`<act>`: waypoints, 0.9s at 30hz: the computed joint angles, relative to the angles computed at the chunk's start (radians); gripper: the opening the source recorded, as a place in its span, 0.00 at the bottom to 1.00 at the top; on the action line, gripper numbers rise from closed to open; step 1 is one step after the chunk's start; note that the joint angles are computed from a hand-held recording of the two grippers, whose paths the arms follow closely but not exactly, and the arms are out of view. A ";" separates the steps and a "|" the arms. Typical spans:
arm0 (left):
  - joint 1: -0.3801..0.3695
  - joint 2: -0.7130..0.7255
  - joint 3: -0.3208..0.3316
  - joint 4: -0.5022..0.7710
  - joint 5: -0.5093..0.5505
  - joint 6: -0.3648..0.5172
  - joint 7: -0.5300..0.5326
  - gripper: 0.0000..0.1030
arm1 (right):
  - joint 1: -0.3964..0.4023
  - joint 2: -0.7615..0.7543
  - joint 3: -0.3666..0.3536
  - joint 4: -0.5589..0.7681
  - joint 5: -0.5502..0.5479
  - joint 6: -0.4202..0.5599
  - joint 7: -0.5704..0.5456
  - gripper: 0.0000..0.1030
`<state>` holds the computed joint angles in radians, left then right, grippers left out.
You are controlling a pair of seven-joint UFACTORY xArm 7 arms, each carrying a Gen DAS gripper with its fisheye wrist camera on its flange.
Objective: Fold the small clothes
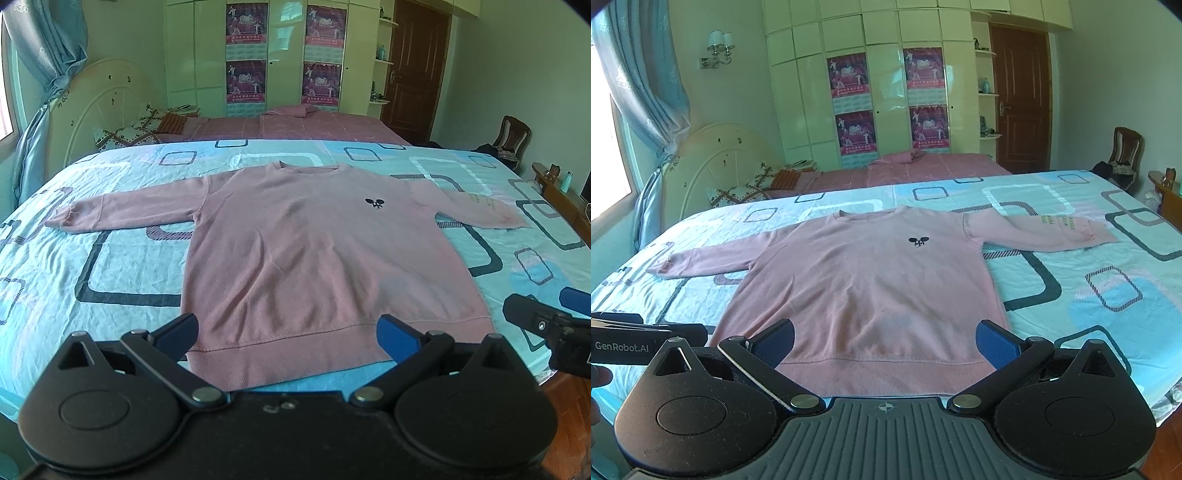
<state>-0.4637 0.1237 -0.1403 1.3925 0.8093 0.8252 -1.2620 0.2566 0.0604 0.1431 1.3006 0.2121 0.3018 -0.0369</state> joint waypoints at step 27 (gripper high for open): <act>-0.013 0.024 0.008 0.030 0.001 0.029 0.007 0.99 | -0.005 0.029 0.001 0.030 -0.015 0.002 -0.001 1.00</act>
